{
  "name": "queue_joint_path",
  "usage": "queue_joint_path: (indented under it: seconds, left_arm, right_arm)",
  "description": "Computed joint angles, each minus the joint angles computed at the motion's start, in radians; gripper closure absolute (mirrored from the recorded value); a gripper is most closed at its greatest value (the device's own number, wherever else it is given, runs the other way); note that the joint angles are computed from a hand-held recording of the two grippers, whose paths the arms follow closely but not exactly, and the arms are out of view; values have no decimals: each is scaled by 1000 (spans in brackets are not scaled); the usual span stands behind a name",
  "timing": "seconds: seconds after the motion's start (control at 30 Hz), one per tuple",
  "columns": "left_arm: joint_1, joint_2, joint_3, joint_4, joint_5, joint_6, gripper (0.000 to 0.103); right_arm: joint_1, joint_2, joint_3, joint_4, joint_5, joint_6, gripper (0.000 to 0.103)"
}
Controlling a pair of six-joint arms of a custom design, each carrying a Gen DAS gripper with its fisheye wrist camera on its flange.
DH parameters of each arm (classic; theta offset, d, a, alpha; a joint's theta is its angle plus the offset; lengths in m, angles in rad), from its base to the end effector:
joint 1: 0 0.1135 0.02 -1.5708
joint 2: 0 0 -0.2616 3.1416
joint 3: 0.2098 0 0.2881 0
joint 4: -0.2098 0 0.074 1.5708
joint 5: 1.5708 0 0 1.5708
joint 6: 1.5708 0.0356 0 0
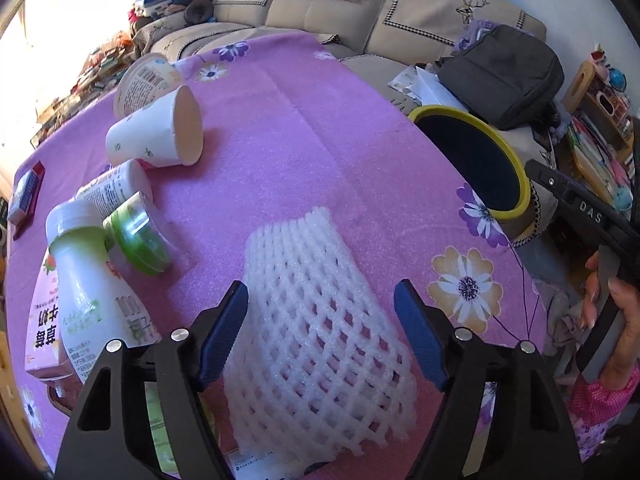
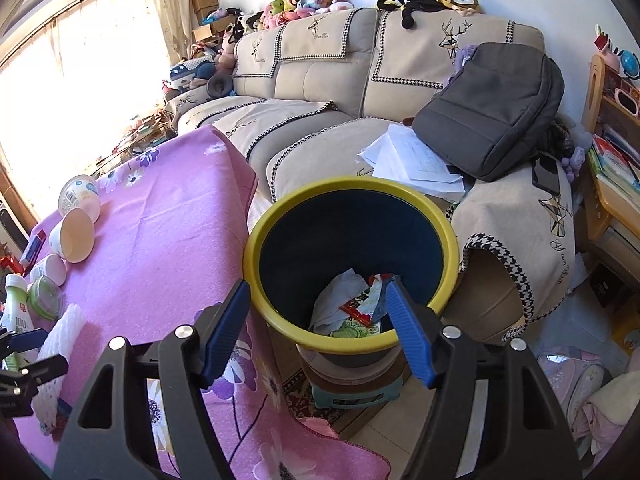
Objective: Collect trash
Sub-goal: 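Grasp the white foam fruit net with the left tool, then carry the foam net over the yellow bin and open the left tool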
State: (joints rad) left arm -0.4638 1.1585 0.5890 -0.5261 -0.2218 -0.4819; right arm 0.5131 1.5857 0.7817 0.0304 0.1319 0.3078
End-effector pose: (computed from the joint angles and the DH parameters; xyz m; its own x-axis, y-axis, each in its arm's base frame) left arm 0.2133 -0.0979 0.1551 -0.8652 -0.0727 -0.4961 -0.0616 0.9973 -0.0387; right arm 0.2992 0.1632 0.1374 -0.7027 -0.0512 -0.7096 -0.2012 0.9710 0.1292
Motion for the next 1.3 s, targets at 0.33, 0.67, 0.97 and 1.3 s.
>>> queue_joint_path:
  seconds: [0.33,0.67,0.97,1.3]
  left_arm:
    - [42,79,24,9,33,43,36]
    - [82,-40,68,-57,51,123,80]
    - [-28,161,378,-68,14,186,80]
    - [-79,817,1007,-39,124,243,74]
  right_arm:
    - [-9,3,8,-6,-17,-5,36]
    - [-21,-34,-19,8,-28,-4,36]
    - [-50,-131,-90,12,20,0,36]
    - [-171,-194,-152,-8,8,-24,33]
